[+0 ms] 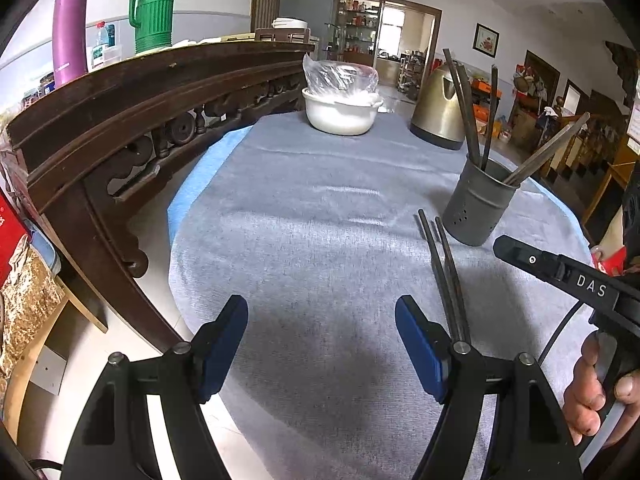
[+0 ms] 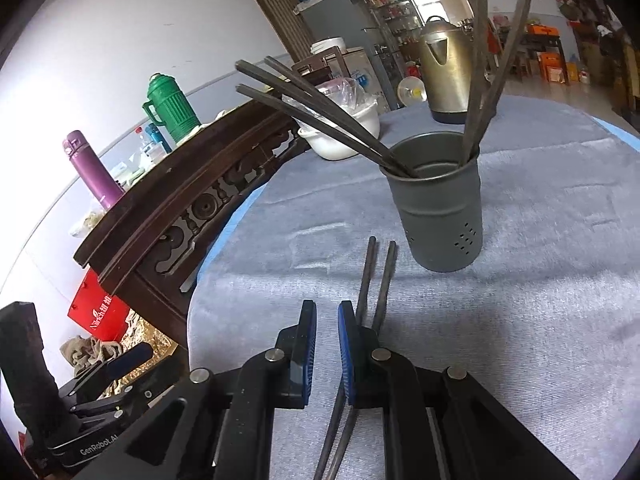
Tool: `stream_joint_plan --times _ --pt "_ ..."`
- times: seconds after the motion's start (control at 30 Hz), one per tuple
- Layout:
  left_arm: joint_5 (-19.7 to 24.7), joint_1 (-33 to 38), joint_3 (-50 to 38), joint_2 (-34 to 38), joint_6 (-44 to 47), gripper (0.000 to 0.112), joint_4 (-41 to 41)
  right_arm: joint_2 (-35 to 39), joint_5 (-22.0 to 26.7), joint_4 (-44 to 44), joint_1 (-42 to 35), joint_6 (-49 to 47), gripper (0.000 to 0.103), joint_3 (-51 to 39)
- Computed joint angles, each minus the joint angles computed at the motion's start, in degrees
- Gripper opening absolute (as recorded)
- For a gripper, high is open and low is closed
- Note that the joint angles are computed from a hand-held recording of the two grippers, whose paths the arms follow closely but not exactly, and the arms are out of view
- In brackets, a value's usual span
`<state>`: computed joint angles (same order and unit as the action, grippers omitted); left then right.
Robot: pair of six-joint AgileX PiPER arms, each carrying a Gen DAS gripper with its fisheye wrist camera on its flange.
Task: Organize utensils
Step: 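Position the right tool's fingers over the two dark chopsticks while the left tool hovers beside them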
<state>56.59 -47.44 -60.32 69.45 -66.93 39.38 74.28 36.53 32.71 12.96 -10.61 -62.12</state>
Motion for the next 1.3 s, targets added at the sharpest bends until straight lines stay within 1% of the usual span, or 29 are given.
stream_joint_plan --times 0.23,0.57,0.73,1.03,1.3 --pt "-2.1 2.46 0.73 -0.06 1.37 0.077 -1.77 1.15 0.2 -1.8 0.89 1.74 0.013 -1.39" --pt "-3.59 4.76 1.91 -0.9 2.43 0.077 -2.98 2.85 0.36 -6.7 3.92 6.68 0.013 -3.96" --pt "-4.49 5.83 2.02 -0.51 3.31 0.077 -3.95 3.9 1.13 -8.58 4.09 8.26 0.013 -4.78" --pt "-4.84 6.57 0.72 1.03 5.23 0.077 -5.22 5.61 3.17 -10.66 3.25 10.16 0.013 -6.44" --pt "-3.36 7.17 -2.05 1.8 7.42 0.077 -5.86 6.6 5.17 -11.53 3.02 11.32 0.013 -9.25"
